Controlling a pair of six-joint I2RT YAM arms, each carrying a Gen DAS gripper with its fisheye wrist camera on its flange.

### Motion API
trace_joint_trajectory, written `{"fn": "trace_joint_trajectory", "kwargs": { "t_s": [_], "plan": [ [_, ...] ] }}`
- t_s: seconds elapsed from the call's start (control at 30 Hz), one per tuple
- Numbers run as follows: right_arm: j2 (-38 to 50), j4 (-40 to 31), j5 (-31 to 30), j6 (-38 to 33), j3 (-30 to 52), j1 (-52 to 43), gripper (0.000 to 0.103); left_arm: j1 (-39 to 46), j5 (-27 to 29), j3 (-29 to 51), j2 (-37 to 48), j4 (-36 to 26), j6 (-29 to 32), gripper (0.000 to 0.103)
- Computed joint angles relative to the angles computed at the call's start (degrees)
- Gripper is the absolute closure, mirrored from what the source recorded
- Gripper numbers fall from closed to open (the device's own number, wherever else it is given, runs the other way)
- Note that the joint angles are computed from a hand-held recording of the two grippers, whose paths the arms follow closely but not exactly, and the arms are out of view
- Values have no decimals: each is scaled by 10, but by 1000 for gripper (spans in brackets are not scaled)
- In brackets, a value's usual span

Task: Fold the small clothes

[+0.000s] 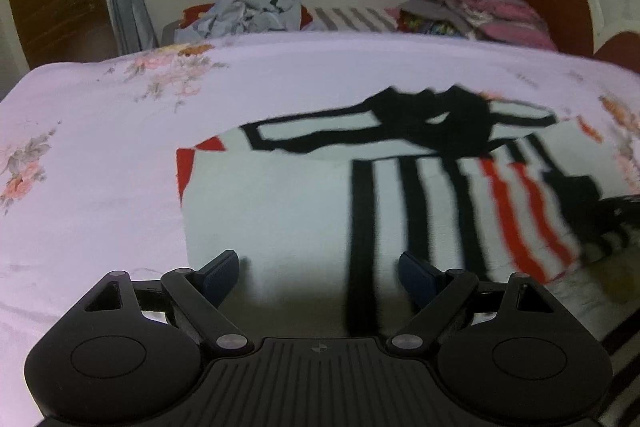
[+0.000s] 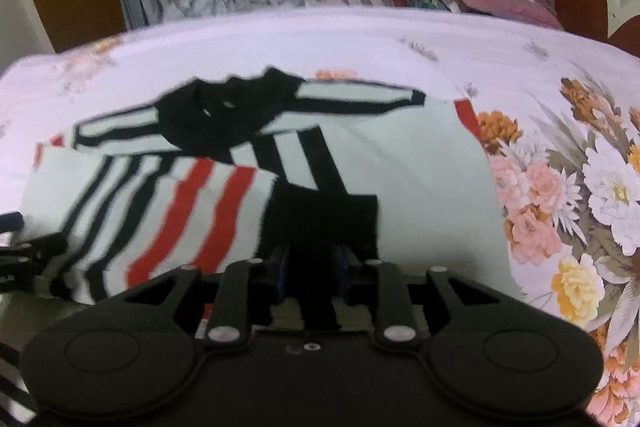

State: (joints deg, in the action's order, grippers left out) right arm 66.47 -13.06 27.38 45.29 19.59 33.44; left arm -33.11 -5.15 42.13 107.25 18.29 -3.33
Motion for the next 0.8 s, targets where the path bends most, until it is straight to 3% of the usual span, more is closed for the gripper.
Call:
{"fn": "trace_joint_trajectory", "kwargs": {
  "t_s": [0.23,0.5,0.7,0.8],
  "plan": [
    [53,55,-24,-10,-16,16,81,-60,-29,7,12,-26,-39,17],
    [-25,83,-73,-70,-78,-39,84,-67,-51,-3,33,-10,-45,17],
    [-155,12,-43,-87,-83,-22,79,-86,-88,-15,1,-34,-99,17],
    [-154,46,-76,-137,-96,-63,80,-94,-107,-15,15,-33,-95,17]
  ]
}}
